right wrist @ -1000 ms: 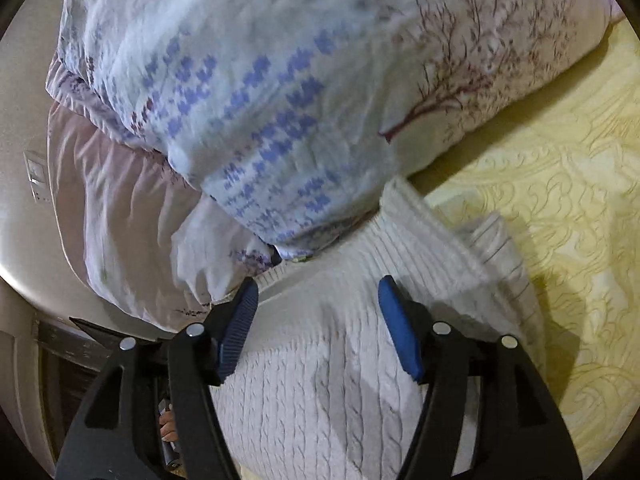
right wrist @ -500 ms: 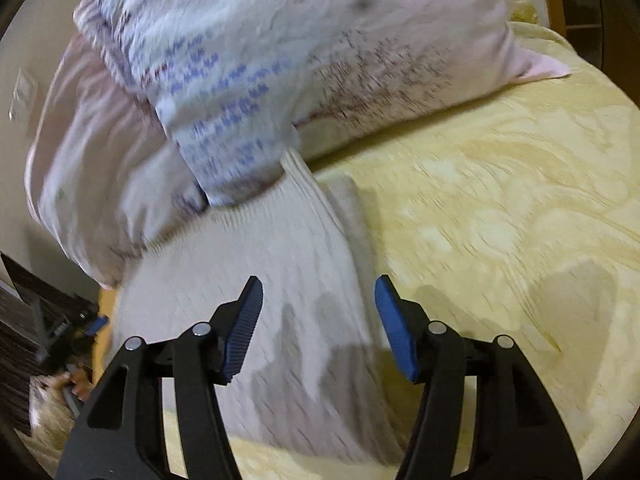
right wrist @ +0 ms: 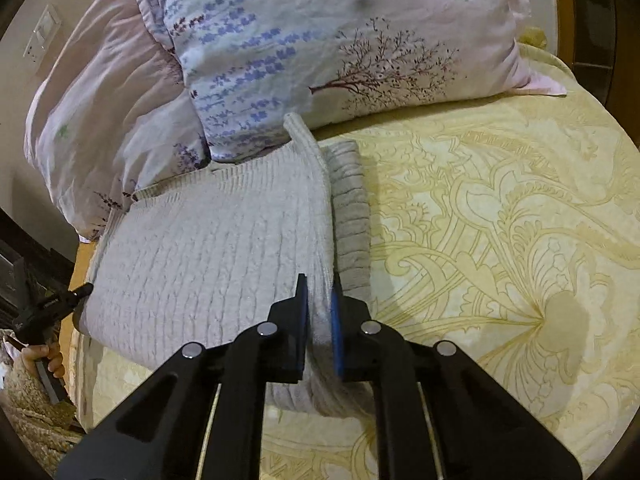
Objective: Fold small clothes
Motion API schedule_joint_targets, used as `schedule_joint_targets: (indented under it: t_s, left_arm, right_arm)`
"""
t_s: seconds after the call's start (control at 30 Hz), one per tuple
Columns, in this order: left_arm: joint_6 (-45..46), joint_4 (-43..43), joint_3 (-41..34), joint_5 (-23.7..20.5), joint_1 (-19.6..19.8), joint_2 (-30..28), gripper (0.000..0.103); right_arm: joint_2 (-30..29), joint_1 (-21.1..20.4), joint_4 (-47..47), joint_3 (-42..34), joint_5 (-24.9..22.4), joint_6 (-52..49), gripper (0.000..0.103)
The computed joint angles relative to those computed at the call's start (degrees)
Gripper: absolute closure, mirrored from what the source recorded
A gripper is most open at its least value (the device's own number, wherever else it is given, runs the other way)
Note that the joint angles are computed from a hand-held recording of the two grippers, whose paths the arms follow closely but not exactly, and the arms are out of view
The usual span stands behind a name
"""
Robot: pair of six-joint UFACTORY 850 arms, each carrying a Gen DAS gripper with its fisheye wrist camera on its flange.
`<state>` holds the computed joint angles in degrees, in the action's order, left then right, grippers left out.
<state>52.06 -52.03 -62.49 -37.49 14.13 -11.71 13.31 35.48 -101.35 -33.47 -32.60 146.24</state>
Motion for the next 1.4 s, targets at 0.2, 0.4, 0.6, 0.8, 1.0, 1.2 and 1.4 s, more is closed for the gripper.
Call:
schedule_joint_targets:
  t_s: [0.2,0.4,0.6,0.8,1.0,1.2,1.4]
  left_arm:
    - [0.8,1.0,1.2,-2.5,2.7,2.2,0.095]
    - [-0.3,4.2,2.7,0.0,2.1,2.3,0.095]
    - [0.8,1.4,2.8,0.5,2.0,2.2,0.087]
    - [5.6,-4.9,5.0,7.3,1.6,6.3,0.046]
    - [11.4,-6.5,3.8,6.2,-2.5,5.1,0.041]
    - [1.5,3.3,1.6,6.6,-4.3,0.7,0.041]
    - [6.1,-5.3,1.2,1.2,-1.1,0.8,0.040]
  right_arm:
    - [3.1,2.0,-1.0,2.2,-1.8,5.0,0.094]
    - [-0.2,0.6,6.0,1.0,-0.5,1.1,0.093]
    - [-3.1,2.4,15.0,-2.9,-7.0,-7.7,0.070]
    - [-6.6,5.8,10.6,-6.8,-12.8,-11.0,0.065]
    - [-12.7,4.1,10.1,-12.4,-7.6,-15.2,0.063]
    - [-16.2,5.3,14.4,-14.4,-10.5,-21.2,0.057]
    - [-16.3,4.8,13.6,-14.4,-9.4,-19.6,0.049]
